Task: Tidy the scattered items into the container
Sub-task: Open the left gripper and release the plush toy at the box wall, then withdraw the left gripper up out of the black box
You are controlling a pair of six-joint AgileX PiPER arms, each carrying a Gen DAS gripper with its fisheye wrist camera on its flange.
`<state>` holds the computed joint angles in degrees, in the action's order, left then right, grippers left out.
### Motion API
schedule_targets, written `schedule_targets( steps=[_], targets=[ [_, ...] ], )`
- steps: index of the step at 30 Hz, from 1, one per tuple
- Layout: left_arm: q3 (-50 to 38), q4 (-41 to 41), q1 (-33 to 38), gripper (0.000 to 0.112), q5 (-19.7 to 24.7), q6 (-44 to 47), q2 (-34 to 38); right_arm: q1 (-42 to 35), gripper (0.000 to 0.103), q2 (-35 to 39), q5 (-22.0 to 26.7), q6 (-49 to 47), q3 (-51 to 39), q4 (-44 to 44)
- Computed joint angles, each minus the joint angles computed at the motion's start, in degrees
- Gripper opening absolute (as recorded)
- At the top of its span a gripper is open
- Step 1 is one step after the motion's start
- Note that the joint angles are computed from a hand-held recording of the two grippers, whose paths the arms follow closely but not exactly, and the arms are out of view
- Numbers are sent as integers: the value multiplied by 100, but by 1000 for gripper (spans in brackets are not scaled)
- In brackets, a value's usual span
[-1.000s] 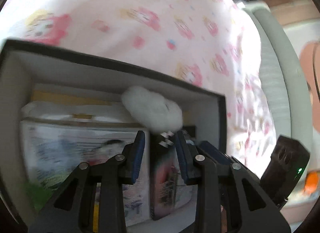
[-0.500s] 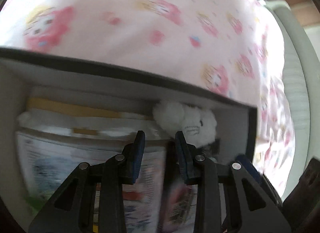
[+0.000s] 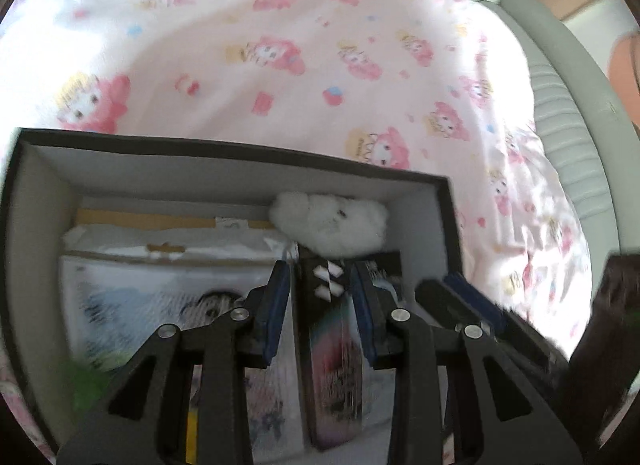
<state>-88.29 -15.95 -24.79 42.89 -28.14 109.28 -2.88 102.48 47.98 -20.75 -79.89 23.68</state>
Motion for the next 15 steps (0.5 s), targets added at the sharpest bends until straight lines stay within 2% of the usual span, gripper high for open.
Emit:
schedule_targets(
  steps=[1, 3, 4, 6, 10, 12, 15],
  targets=[
    [51, 144, -77, 32, -90, -68, -109, -42, 34, -93, 66, -88, 43, 129],
    [395, 476, -203, 32, 14, -225, -656, -151, 35, -333, 336, -300, 143, 384],
    [511, 718, -350, 32, 21, -353, -869, -249, 40, -569, 359, -495, 362, 624],
    [708, 1126, -617, 32, 60, -632, -1245, -247, 43, -1058, 234, -418, 811, 549],
    [1006, 1645, -1090, 35, 141, -1047, -1794, -294, 43, -2019, 204, -389, 1560, 609],
    [1248, 1780, -1291, 37, 194, -1202, -2156, -517, 43, -2463, 280, -455, 1843, 891],
    [1523, 2063, -1640, 37, 230, -1498, -2549, -649, 43, -3117, 437, -342, 2143, 861]
  ],
)
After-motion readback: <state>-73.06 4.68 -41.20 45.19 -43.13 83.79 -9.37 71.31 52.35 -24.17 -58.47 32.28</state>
